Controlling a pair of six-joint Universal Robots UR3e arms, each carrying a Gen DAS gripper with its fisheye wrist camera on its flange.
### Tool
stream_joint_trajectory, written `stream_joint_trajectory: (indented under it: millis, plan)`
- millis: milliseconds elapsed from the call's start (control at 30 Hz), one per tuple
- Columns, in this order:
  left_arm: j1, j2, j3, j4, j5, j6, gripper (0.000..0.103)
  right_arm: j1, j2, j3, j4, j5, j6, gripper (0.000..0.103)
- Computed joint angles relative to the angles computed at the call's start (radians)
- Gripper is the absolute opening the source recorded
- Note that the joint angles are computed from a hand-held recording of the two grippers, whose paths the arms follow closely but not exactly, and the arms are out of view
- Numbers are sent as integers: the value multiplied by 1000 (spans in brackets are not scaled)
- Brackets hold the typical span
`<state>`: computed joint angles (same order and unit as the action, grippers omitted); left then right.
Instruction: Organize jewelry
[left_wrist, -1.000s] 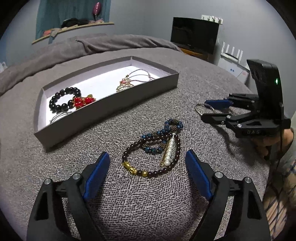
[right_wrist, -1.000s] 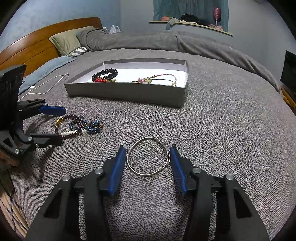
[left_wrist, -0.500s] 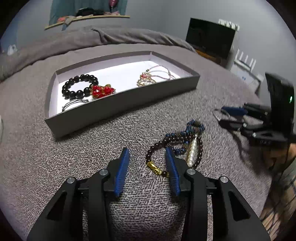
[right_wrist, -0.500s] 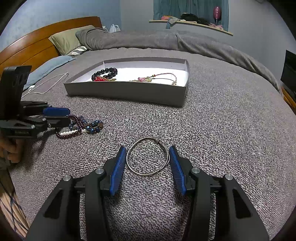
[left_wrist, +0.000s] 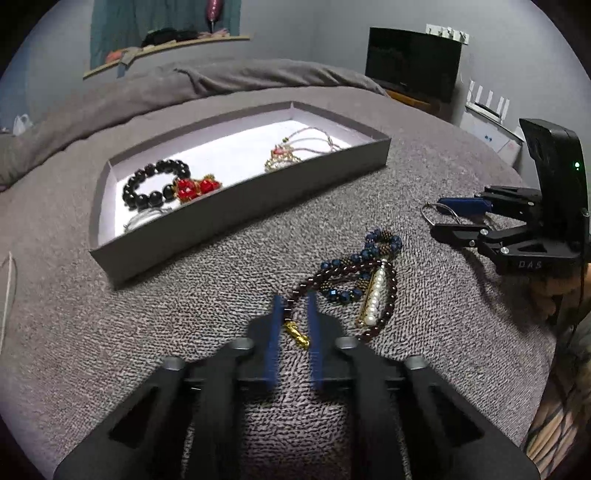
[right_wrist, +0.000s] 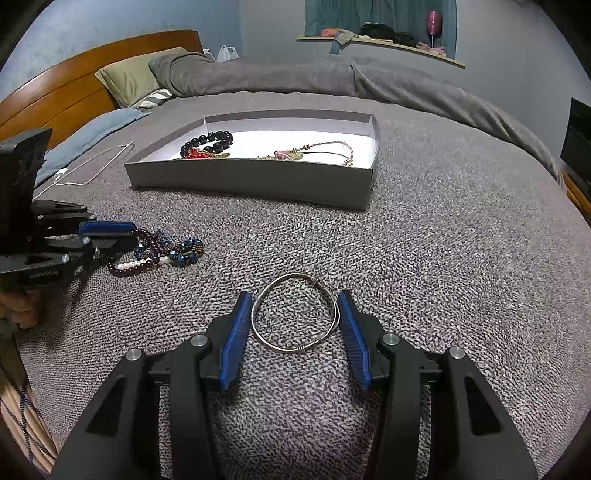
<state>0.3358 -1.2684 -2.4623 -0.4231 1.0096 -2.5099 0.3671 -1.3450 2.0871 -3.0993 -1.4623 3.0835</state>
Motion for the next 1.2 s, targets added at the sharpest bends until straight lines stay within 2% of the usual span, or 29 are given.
stream_joint_trajectory:
  millis: [267,367,500,700,900,933,1000,1033,1067,1200]
  plan:
    - [148,162,-2,-180,-161,67,7,-24,-32,26,-39,17,7,47]
    - [234,250,12,-311,-257,107,7,-30,-41,30,-57,20,18,47]
    - [274,284,43,-378,-316,107,7,-30,-45,15,-68,20,35,47]
    - [252,243,56,-293,-314,35,7,1,-17,-46,-66,6,54,47]
    - [248,201,82,-317,-292,61,7,19,1,-88,-61,5,65,47]
    - [239,178,95,-331,-278,75,10,19,2,-92,-59,7,65,47]
    - [207,135,80,-247,-204,54,28,20,1,-89,-61,7,65,47]
    - [195,119,78,-233,-178,57,41,22,1,-89,-60,4,65,47]
    - [185,103,70,-203,-154,53,48,21,0,-90,-56,5,65,47]
    - [154,44,56,-133,-63,45,51,21,-2,-85,-63,5,69,47]
